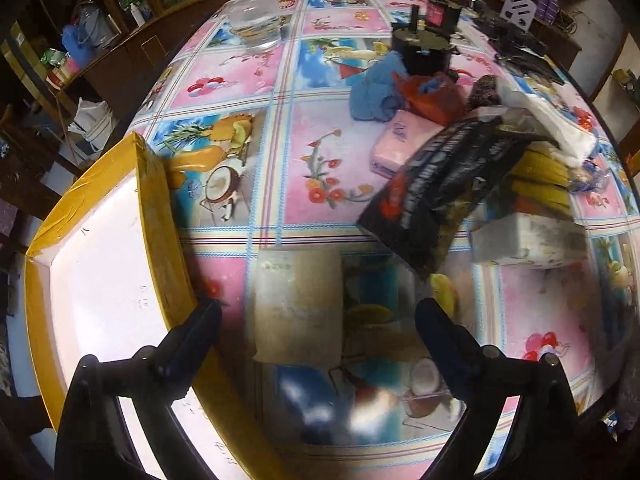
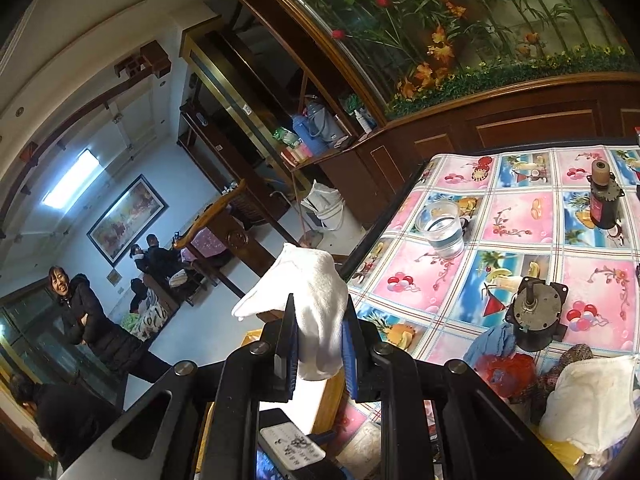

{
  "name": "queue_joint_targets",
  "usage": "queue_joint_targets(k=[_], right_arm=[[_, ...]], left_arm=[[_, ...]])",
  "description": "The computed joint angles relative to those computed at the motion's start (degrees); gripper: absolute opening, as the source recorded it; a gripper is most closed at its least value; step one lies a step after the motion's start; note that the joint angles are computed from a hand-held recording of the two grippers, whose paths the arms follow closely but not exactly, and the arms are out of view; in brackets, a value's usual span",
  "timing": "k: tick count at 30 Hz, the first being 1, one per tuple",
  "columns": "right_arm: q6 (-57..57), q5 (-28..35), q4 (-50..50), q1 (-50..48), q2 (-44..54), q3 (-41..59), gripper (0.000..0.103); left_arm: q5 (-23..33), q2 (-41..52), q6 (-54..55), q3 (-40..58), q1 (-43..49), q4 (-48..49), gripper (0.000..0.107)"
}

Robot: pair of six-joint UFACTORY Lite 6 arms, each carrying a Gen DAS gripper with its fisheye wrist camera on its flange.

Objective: Organize soft objects

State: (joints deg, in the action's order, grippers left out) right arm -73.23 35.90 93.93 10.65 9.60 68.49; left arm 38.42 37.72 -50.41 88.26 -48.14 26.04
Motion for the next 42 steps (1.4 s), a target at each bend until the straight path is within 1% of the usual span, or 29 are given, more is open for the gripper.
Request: queue_joint_targets(k=[2, 4, 5, 6, 7, 8, 10, 11, 12, 14, 17, 20, 22, 24, 27, 28, 29, 31, 33, 34, 37, 38, 39, 42], right_arm=[[0.39, 0.46, -0.14, -0.27, 0.09, 0.11, 0.02], [0.41, 0.86, -0.13, -0.54, -0.07, 0.08, 0.02], [0.27, 0.97, 0.05, -0.66, -0.41, -0.18, 0.02], [0.08, 1.19, 0.15, -0.81, -0.73, -0.43, 0.02], [-0.12, 1.38, 0.27, -0.97, -0.97, -0.62, 0.02], [-0.44, 1.5, 0.51, -1.12, -0.94, -0.66, 0.02], [-0.79, 1.58, 0.95, -1.35, -1.01, -0.83, 0.02], [-0.31, 1.74, 0.67, -1.48, -0.9, -0.61, 0.02], [0.02, 1.97, 0.48, -1.7, -0.67, -0.44, 0.02], [0.55, 2.13, 0.05, -2.08, -0.87, -0.23, 0.02], [0.12, 2.53, 0.41, -2.92, -1.69, -0.64, 0.02], [-0.01, 2.2, 0.08, -2.93, -1.89, -0.77, 0.02], [0.93, 1.74, -1.16, -1.98, -0.79, 0.04, 0.02], [1.89, 1.04, -2.59, -0.45, 0.44, 0.86, 0.02], [1.97, -1.61, -3.66, 4.06, 2.39, 1.28, 0.02], [2.02, -2.64, -4.03, 5.78, 3.24, 1.59, 0.02], [2.19, -4.16, -4.37, 8.24, 4.57, 2.18, 0.02], [3.08, -6.99, -5.55, 12.21, 7.16, 4.06, 0.02], [5.04, -10.36, -7.44, 16.86, 11.62, 8.54, 0.02], [8.57, -11.7, -10.78, 19.01, 15.06, 12.46, 0.02], [25.93, -14.73, -27.24, 23.71, 26.39, 26.05, 0.02], [31.93, -14.63, -33.02, 24.44, 29.67, 30.28, 0.02], [37.92, -13.94, -38.47, 25.09, 33.86, 35.69, 0.02], [54.91, -11.62, -54.03, 26.39, 44.12, 50.27, 0.02]], left_arm=[[-0.97, 2.34, 3.42, 1.56, 1.59, -3.01, 0.097], [1.26, 5.91, 2.32, 5.2, 1.21, -1.07, 0.094], [0.01, 5.78, 3.36, 5.17, 1.21, -2.27, 0.073], [-3.11, 4.22, 5.11, 3.48, 1.64, -5.87, 0.054], [-3.84, 3.51, 5.54, 3.0, 1.34, -7.42, 0.043], [-2.87, 3.63, 5.12, 3.75, 0.27, -6.57, 0.043], [-4.28, 3.4, 6.01, 2.68, -1.03, -7.76, 0.043], [-4.79, 2.77, 4.0, 1.64, -1.59, -6.39, 0.043], [-6.07, 1.8, 3.94, 0.15, -1.74, -7.08, 0.043], [-10.39, -1.87, 4.89, -4.64, -1.39, -9.98, 0.043], [-16.11, -10.35, 2.36, -14.05, -0.78, -10.22, 0.043], [-19.88, -22.2, -3.63, -25.52, -0.03, -6.66, 0.043], [-20.26, -30.57, -8.87, -32.32, 1.2, -2.3, 0.043], [-18.57, -38.46, -12.96, -37.76, 2.93, 1.46, 0.043], [-16.02, -47.77, -11.29, -43.37, 8.56, 1.12, 0.043], [-15.59, -49.99, -9.73, -44.86, 11.2, 0.59, 0.043], [-16.06, -51.44, -5.77, -46.02, 14.45, -2.0, 0.043], [-18.02, -51.3, 4.88, -46.82, 21.78, -9.32, 0.043], [-19.77, -48.9, 14.55, -45.94, 27.83, -15.79, 0.043], [-20.93, -46.92, 20.23, -45.14, 30.57, -20.51, 0.043], [-23.34, -41.39, 29.93, -42.33, 36.22, -27.32, 0.043], [-24.06, -39.7, 34.67, -41.48, 37.75, -31.67, 0.043], [-24.29, -37.55, 37.0, -40.08, 38.69, -33.63, 0.043], [-24.56, -33.8, 39.86, -37.74, 40.74, -35.02, 0.044]])
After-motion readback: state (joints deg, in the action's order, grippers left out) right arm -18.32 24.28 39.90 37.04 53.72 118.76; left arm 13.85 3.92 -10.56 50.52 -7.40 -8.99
